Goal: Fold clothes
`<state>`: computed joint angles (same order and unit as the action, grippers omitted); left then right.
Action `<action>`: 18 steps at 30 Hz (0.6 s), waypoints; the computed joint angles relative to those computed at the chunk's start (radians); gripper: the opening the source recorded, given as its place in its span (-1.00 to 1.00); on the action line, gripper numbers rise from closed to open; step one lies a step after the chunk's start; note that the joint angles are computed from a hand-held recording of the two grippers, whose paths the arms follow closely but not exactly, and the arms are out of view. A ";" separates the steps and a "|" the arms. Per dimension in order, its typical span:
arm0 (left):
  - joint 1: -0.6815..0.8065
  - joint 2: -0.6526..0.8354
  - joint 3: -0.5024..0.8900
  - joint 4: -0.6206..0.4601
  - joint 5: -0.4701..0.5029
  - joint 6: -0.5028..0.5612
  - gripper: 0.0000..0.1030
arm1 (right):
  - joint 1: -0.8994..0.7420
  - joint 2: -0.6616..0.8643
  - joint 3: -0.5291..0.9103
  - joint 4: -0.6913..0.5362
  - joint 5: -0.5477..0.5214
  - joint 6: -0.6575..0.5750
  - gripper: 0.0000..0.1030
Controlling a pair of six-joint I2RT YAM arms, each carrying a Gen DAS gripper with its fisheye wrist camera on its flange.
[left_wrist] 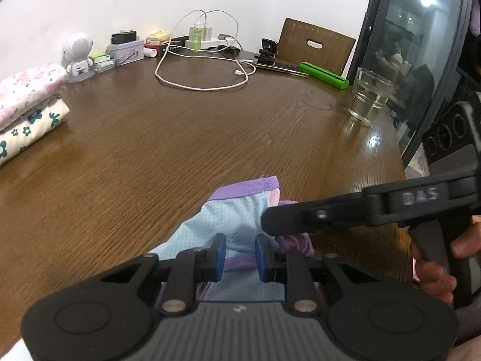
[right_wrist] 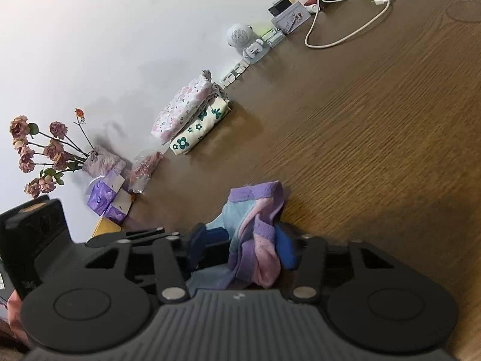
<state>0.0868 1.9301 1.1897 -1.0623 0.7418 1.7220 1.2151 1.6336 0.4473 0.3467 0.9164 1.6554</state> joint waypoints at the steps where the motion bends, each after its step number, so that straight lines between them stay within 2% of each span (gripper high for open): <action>1: 0.003 0.006 0.006 -0.007 0.002 0.002 -0.61 | -0.007 0.004 0.000 0.001 -0.004 0.004 -0.31; 2: 0.005 0.012 0.011 -0.014 0.005 0.004 -0.61 | -0.013 0.008 -0.003 0.009 -0.009 0.004 -0.40; 8: 0.014 0.018 0.019 -0.028 0.009 0.023 -0.58 | -0.029 0.022 -0.011 0.044 -0.028 -0.017 -0.66; 10: 0.019 0.011 0.022 -0.032 0.010 0.028 -0.42 | -0.029 0.023 -0.014 0.055 -0.030 -0.034 -0.72; 12: 0.042 0.011 0.042 -0.059 0.031 0.051 -0.10 | -0.022 0.015 -0.007 0.031 -0.020 -0.056 -0.76; 18: 0.156 0.076 0.214 -0.223 0.088 0.147 0.11 | -0.009 -0.030 0.031 -0.118 0.001 -0.100 -0.80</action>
